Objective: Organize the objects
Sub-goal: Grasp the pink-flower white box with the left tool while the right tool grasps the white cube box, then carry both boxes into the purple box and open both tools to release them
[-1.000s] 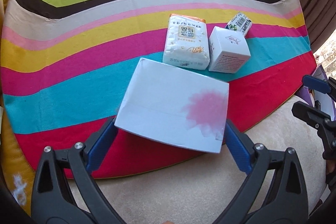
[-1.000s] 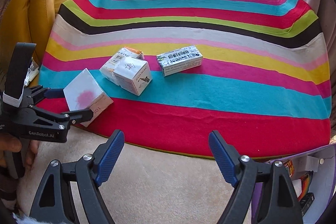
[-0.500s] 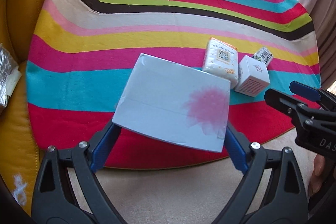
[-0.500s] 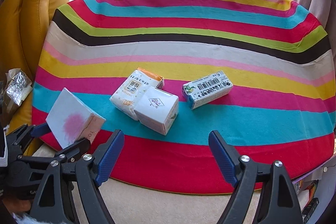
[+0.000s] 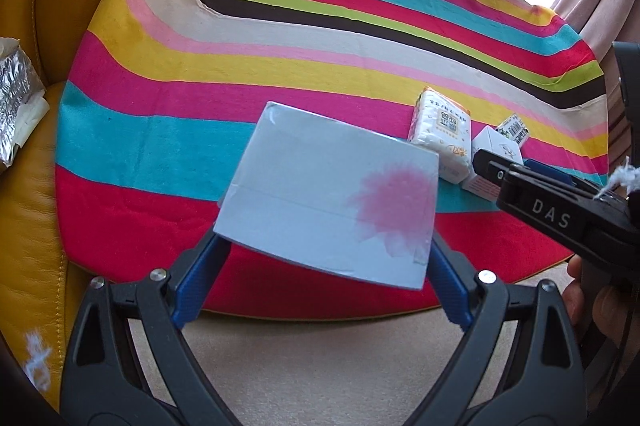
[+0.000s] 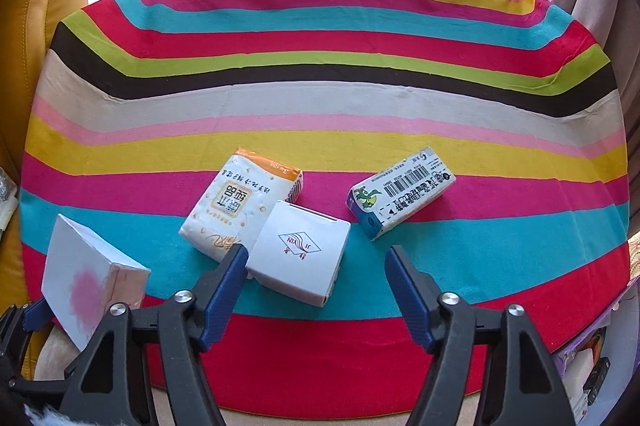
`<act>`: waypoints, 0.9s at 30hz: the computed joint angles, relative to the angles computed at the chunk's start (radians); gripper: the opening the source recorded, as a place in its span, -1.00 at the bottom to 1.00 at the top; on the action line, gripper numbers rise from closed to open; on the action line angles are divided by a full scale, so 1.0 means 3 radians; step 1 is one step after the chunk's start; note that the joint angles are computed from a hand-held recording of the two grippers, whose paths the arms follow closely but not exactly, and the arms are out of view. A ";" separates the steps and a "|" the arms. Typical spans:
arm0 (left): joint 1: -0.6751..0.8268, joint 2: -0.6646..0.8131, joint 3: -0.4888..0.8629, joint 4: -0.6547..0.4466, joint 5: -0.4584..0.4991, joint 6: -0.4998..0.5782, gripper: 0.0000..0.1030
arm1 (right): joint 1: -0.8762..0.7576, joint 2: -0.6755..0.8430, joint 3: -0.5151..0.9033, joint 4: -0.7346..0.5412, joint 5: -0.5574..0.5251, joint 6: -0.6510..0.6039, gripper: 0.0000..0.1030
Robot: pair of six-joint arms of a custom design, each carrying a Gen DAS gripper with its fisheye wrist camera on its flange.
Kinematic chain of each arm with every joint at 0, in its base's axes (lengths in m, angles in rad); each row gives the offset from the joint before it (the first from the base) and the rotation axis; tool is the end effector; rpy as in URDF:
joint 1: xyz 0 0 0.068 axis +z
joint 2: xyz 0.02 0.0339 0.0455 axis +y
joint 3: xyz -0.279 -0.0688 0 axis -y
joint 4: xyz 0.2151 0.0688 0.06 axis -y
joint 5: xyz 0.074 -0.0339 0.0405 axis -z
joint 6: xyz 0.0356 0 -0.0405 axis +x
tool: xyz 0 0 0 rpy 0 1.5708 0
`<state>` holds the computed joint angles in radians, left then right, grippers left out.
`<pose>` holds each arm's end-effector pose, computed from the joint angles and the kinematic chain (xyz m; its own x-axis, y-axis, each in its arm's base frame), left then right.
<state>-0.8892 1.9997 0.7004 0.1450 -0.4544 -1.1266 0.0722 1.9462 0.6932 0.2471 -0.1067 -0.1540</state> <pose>0.1976 -0.2188 0.0792 -0.7766 -0.3305 -0.5363 -0.2685 0.9438 -0.1928 0.3040 0.0258 0.0951 -0.8128 -0.2117 -0.5428 -0.2563 0.9666 0.0068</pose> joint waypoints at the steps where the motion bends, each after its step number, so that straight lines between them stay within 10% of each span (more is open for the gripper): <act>1: -0.0007 0.0003 0.0003 -0.0005 -0.0007 -0.0013 0.83 | -0.0007 0.0030 0.0026 -0.0023 -0.0001 0.0000 0.13; 3: -0.0021 0.0008 0.0018 -0.0025 -0.0020 -0.0027 0.83 | -0.0030 0.0082 0.0060 -0.0057 -0.0017 0.0002 -0.15; 27: -0.0637 0.0008 0.0489 -0.0846 -0.0513 -0.0682 0.82 | -0.0855 -0.0763 -0.0733 -0.0005 -0.0757 -0.0712 -0.16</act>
